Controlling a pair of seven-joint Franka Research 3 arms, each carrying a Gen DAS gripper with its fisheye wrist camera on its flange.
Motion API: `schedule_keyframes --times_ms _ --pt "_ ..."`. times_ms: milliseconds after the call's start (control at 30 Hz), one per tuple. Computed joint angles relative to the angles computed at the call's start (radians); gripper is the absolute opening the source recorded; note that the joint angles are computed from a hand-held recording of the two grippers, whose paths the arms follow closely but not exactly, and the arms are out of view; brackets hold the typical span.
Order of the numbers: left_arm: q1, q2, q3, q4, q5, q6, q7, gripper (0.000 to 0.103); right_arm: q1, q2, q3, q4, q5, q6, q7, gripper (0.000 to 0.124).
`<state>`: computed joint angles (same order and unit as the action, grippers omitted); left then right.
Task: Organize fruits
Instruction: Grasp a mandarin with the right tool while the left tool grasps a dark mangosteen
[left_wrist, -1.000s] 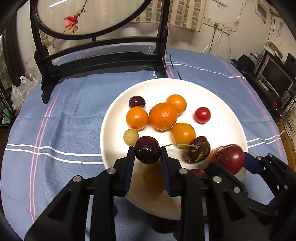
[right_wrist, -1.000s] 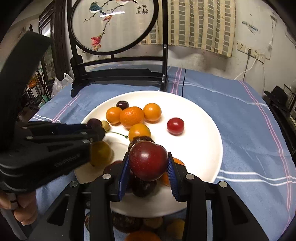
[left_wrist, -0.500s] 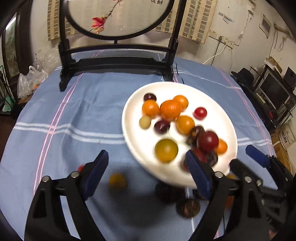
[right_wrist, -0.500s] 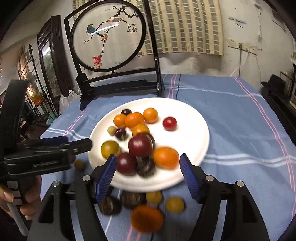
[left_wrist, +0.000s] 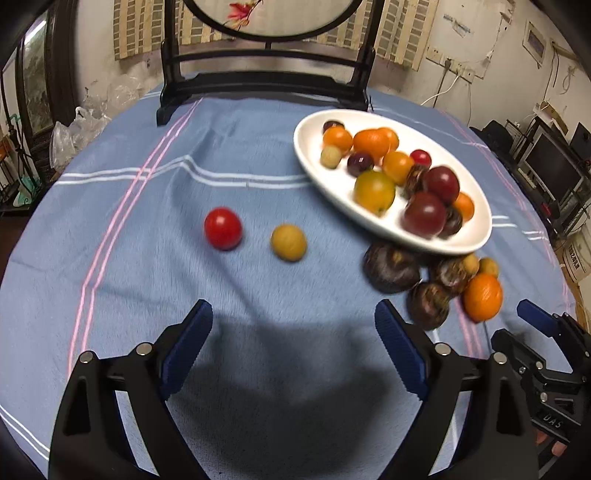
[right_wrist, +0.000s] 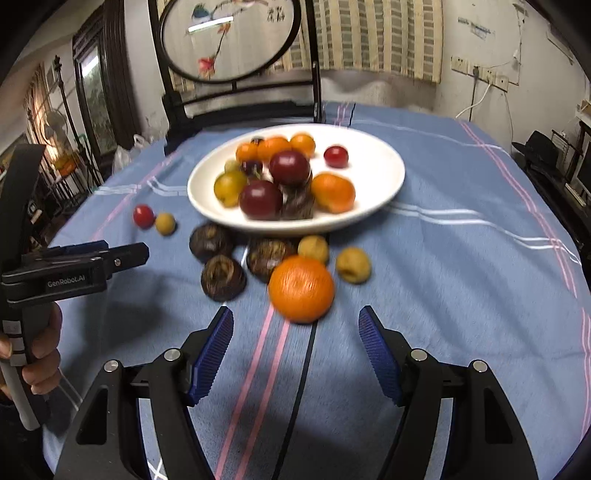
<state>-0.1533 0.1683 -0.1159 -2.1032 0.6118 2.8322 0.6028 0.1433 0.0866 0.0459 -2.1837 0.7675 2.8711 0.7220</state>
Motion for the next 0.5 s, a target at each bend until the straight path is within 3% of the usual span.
schedule_keyframes --times_ms 133,267,333,400,500 --pt "-0.011 0.011 0.016 -0.006 0.058 -0.002 -0.030 0.087 0.019 0.032 -0.016 0.017 -0.141 -0.002 0.134 0.071" --pt "0.006 0.015 -0.002 -0.016 0.008 0.027 0.022 0.088 0.029 0.077 -0.026 0.053 -0.272 0.001 0.244 0.071" --pt "0.006 0.019 -0.007 -0.015 -0.011 0.030 0.047 0.087 0.032 0.105 -0.031 0.080 -0.323 -0.010 0.296 0.062" --pt "0.006 0.021 -0.012 -0.014 -0.032 0.039 0.074 0.088 0.032 0.120 -0.032 0.090 -0.354 0.015 0.328 0.045" --pt "0.002 0.027 -0.014 -0.013 -0.052 0.048 0.103 0.088 -0.017 0.122 0.012 0.102 -0.270 -0.001 0.269 0.043"
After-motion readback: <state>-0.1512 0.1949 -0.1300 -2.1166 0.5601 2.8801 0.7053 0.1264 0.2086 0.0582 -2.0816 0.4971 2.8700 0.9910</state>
